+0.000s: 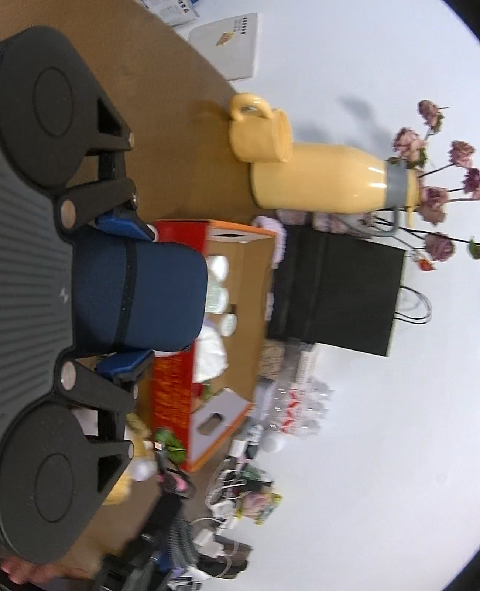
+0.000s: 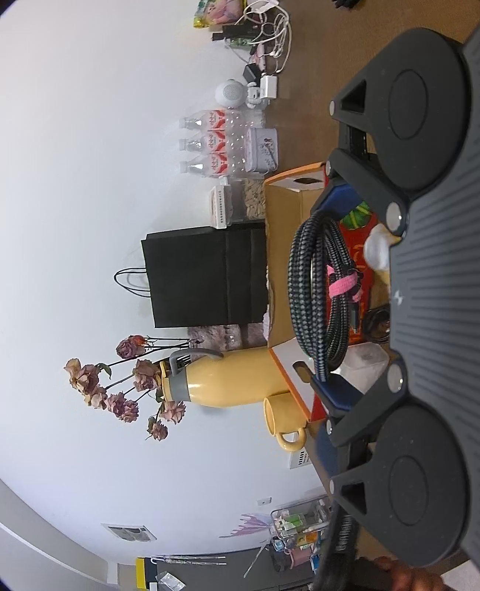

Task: Organize objects
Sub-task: 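Lift cable with right gripper while left gripper grasps the navy pouch, then carry the cable and the navy pouch over the box with both grippers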

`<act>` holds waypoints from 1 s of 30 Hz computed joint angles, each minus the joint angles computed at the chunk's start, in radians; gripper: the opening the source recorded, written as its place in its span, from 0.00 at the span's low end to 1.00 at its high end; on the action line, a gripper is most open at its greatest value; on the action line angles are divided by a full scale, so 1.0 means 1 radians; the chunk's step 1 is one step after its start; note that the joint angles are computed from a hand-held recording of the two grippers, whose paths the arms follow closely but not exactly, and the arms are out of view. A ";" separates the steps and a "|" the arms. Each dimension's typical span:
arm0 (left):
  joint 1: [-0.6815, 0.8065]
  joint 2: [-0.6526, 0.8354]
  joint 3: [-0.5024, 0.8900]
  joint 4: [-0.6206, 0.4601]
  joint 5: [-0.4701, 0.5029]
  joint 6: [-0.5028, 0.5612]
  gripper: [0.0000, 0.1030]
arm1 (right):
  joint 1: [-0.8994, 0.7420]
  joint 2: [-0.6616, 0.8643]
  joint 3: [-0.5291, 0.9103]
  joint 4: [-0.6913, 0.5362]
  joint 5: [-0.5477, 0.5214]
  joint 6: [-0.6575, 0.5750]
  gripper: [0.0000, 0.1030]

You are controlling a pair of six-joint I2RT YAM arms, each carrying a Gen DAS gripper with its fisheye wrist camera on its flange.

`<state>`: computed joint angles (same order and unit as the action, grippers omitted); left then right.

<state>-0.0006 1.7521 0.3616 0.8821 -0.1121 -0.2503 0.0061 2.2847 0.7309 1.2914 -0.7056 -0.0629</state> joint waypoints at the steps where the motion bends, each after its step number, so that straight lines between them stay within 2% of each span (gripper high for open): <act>1: 0.000 -0.011 0.017 -0.019 -0.004 0.003 0.58 | 0.006 -0.002 0.005 0.000 0.003 0.000 0.87; 5: 0.000 -0.023 0.102 -0.078 -0.011 0.018 0.58 | 0.032 -0.009 0.041 -0.017 0.019 0.006 0.87; 10: 0.007 0.035 0.242 -0.144 -0.017 0.017 0.58 | 0.055 -0.005 0.108 -0.046 0.031 0.018 0.87; 14: 0.014 0.099 0.350 -0.175 -0.016 0.005 0.58 | 0.082 0.000 0.197 -0.124 0.062 0.009 0.87; 18: 0.009 0.176 0.495 -0.251 -0.066 0.001 0.58 | 0.120 0.012 0.316 -0.236 0.129 -0.016 0.87; 26: 0.028 0.337 0.741 -0.344 -0.112 -0.015 0.58 | 0.198 0.122 0.642 -0.522 0.286 -0.030 0.87; 30: 0.042 0.406 0.842 -0.399 -0.107 0.004 0.58 | 0.205 0.195 0.804 -0.681 0.311 -0.027 0.87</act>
<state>0.0418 2.1580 1.2038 0.4834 -0.2188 -0.2460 0.2109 2.4799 1.5347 0.6105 -0.3946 -0.0895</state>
